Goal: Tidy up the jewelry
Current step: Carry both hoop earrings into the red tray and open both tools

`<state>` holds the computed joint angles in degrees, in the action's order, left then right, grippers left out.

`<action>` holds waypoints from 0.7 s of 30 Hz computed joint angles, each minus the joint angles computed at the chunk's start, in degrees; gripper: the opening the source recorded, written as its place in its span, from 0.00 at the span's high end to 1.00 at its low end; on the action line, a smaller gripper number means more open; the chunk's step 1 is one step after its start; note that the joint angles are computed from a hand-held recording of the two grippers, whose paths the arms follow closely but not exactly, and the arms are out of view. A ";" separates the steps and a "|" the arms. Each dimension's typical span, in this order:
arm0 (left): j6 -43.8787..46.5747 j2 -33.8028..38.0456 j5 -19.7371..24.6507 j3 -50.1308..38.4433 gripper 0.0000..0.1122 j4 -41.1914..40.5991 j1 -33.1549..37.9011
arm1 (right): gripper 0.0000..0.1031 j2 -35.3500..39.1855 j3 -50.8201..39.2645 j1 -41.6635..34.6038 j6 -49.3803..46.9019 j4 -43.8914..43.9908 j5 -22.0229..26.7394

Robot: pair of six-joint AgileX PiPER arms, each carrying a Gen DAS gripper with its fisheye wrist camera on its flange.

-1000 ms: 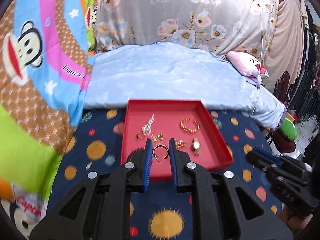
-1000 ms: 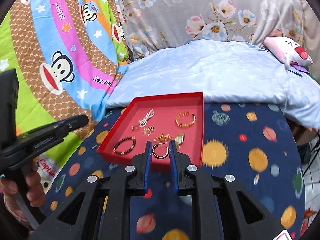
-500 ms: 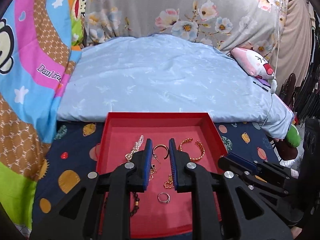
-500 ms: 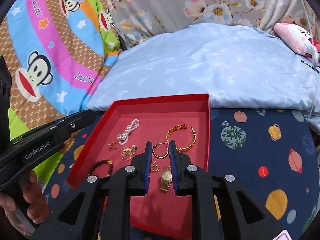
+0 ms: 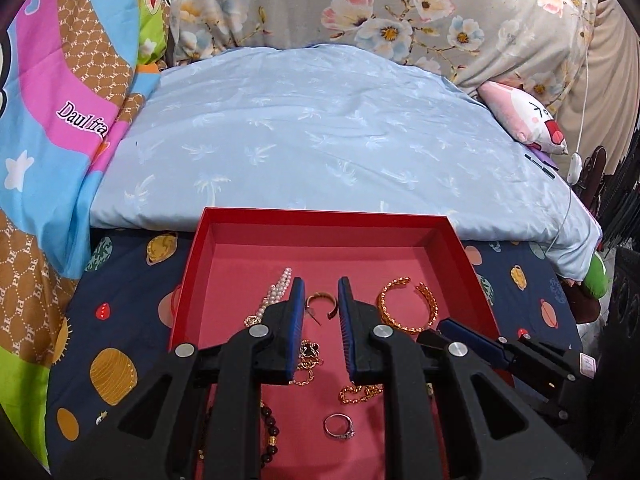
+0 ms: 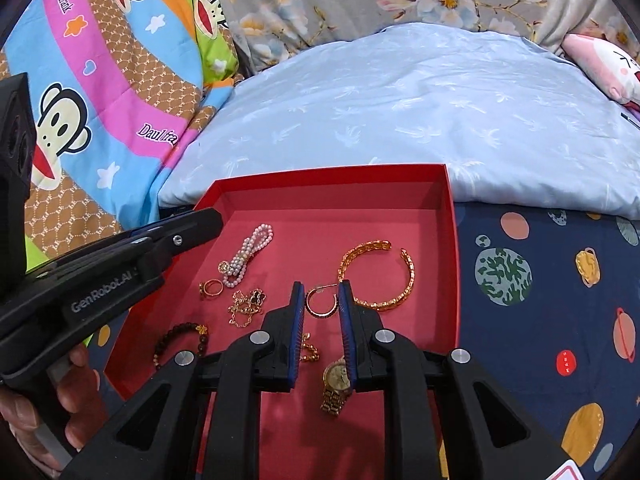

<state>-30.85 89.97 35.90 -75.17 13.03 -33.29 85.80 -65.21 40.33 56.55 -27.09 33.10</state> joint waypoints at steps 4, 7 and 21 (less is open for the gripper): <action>-0.80 0.37 -0.04 -0.23 0.84 0.65 0.65 | 0.82 -0.53 0.66 0.23 2.70 -2.45 -0.68; -2.21 -0.41 -0.32 0.65 0.84 1.97 0.94 | 0.82 -1.51 1.43 0.30 3.84 -3.15 -0.77; -12.53 -10.44 3.55 8.32 0.79 12.05 -4.86 | 0.80 -9.59 5.82 11.34 17.38 -13.67 8.51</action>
<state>-43.38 79.53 39.44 -66.85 25.08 -38.15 76.21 -59.39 51.67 73.93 -40.75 41.61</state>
